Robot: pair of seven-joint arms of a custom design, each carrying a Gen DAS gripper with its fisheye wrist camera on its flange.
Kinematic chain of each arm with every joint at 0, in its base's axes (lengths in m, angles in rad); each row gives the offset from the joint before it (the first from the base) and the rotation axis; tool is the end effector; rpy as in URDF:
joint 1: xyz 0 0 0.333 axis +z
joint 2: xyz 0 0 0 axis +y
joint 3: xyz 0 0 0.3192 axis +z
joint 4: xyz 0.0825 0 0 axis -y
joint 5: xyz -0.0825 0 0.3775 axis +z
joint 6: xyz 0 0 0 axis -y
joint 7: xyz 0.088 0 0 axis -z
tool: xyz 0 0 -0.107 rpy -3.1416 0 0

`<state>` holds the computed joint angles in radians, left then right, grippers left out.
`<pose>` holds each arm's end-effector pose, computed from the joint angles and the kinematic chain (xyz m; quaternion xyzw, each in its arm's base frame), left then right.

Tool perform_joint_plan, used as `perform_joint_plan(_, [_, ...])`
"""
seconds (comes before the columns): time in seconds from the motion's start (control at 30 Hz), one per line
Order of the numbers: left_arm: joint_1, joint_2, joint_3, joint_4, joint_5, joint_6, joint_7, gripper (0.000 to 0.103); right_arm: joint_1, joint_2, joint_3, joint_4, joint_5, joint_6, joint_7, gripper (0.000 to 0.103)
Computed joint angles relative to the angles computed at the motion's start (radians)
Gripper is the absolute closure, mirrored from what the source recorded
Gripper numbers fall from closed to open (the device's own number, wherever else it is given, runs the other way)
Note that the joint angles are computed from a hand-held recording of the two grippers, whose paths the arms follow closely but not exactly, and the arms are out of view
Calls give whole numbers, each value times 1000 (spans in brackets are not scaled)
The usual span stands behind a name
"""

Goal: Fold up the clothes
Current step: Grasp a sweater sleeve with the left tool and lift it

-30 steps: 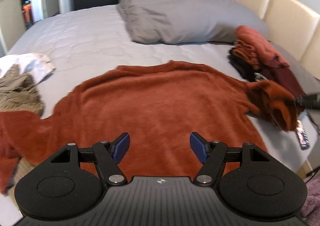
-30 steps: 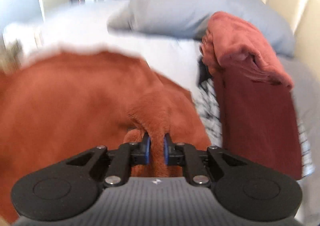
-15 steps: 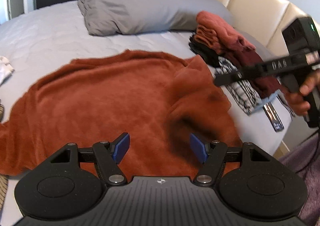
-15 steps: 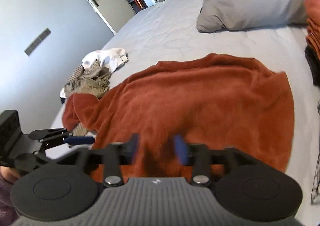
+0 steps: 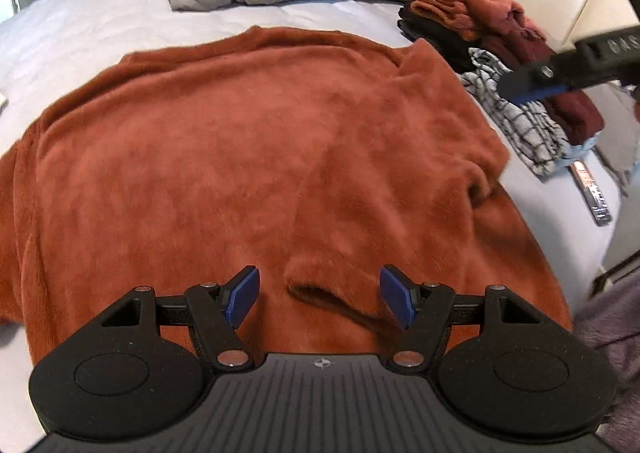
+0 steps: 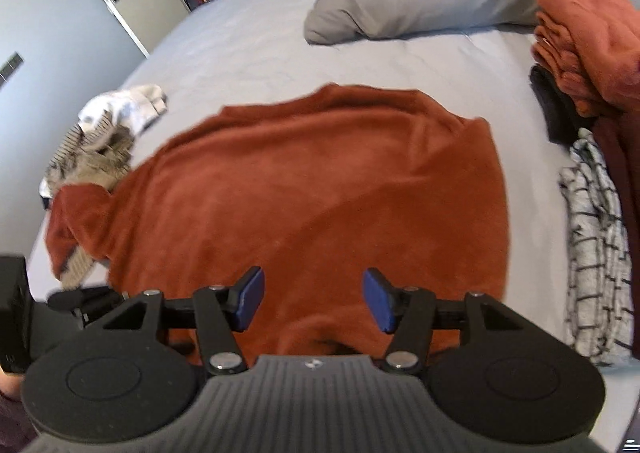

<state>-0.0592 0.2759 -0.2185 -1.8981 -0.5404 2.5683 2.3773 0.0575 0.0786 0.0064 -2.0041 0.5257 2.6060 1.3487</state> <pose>0.6247 -0.1596 0.4080 -0.4203 0.8619 -0.2782 0.0558 0.6046 0.0280 0.4806 -0.6380 0.7042 -0.0692 0.3037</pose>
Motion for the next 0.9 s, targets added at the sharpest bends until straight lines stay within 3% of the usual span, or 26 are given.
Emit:
perform_joint_plan(0.1, [-38, 45, 24, 37, 96, 6, -83, 39, -4, -9, -8, -12, -24, 9, 15, 42])
perform_joint_plan(0.13, [-49, 61, 31, 51, 130, 1, -112, 45, -7, -13, -10, -17, -21, 16, 15, 41])
perform_joint_plan(0.17, [-55, 77, 33, 68, 156, -11, -130, 65, -9, -18, -13, -23, -23, 23, 16, 39])
perform_joint_plan(0.27, [-48, 91, 22, 93, 169, -37, -151, 87, -12, -33, -25, -42, -69, 52, 46, 36])
perform_joint_plan(0.47, [41, 49, -47, 157, -70, -73, -51, 90, -26, -40, -48, -74, -188, 81, 140, 33])
perform_joint_plan(0.63, [65, 39, -51, 228, -234, -60, 12, 90, -43, -18, -59, -78, -296, 71, 242, 33])
perform_joint_plan(0.77, [73, 50, -34, 286, -274, -38, 11, 90, -52, -5, -59, -82, -361, 77, 273, 33])
perform_joint_plan(0.9, [84, 95, -23, 379, -263, -45, -35, 90, -57, 20, -39, -80, -339, 106, 212, 33])
